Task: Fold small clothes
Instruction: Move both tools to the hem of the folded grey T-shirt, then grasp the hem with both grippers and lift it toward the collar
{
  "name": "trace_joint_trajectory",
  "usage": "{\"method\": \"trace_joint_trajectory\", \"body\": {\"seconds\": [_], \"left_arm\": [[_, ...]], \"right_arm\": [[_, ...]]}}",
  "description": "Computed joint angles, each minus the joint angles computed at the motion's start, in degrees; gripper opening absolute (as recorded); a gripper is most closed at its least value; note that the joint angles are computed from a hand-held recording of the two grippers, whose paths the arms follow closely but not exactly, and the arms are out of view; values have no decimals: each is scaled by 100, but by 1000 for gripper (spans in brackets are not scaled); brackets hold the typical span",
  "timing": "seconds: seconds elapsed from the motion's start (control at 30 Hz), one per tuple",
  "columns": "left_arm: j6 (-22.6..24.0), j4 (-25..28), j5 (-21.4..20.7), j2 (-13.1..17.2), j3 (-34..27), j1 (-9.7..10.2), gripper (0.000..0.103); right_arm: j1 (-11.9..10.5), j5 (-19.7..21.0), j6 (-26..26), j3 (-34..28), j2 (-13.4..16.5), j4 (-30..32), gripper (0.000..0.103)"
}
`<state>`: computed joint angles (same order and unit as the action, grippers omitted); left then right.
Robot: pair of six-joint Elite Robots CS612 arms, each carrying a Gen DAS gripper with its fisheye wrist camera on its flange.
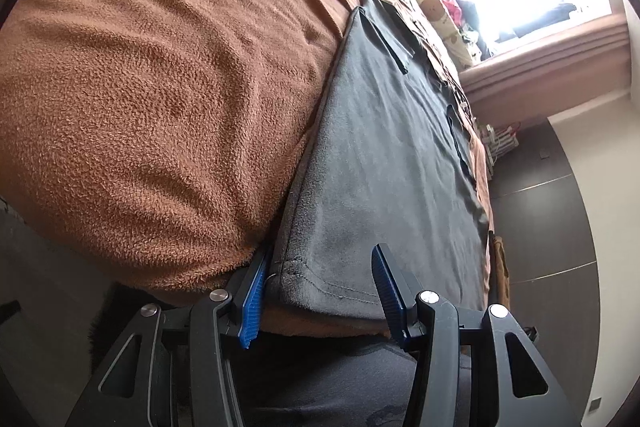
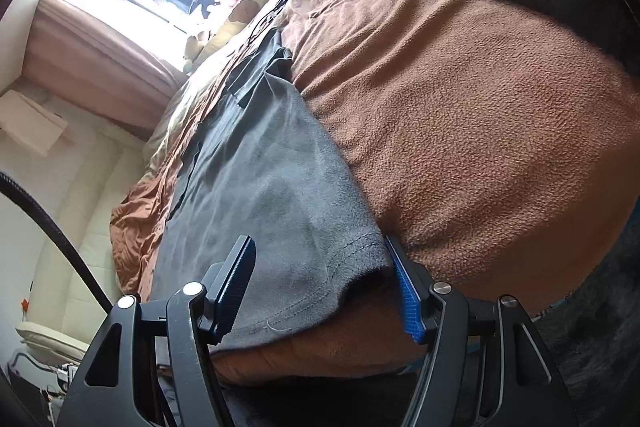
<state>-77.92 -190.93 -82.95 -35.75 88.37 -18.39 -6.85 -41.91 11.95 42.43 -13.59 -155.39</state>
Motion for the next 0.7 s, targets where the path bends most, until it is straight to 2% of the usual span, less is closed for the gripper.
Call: {"method": "trace_joint_trajectory", "body": {"seconds": [0.1, 0.17, 0.3, 0.37, 0.47, 0.5, 0.53, 0.6, 0.7], "left_arm": [[-187, -241, -7, 30, 37, -9, 52], [-293, -406, -11, 52, 68, -16, 52], [-442, -413, 95, 72, 49, -28, 52], [-510, -259, 220, 70, -2, -41, 48], [-691, 70, 396, 45, -33, -61, 28], [-753, 235, 432, 27, -39, -63, 14], [-829, 311, 441, 20, -33, -62, 11], [-894, 130, 478, 19, 25, -64, 8], [-747, -5, 680, -80, 155, -93, 7]], "right_arm": [[2, 83, 205, 53, 15, -189, 63], [10, 102, 188, 80, 13, -187, 54], [35, -52, 294, 84, 11, -246, 45], [42, -172, 398, 31, 30, -225, 35], [59, -351, 523, -29, 47, -182, 21], [76, -442, 508, -14, 21, -153, 13], [86, -522, 486, 13, -10, -110, 9], [99, -560, 496, 83, -81, -91, 2], [120, -630, 397, 336, -287, -229, 0]]}}
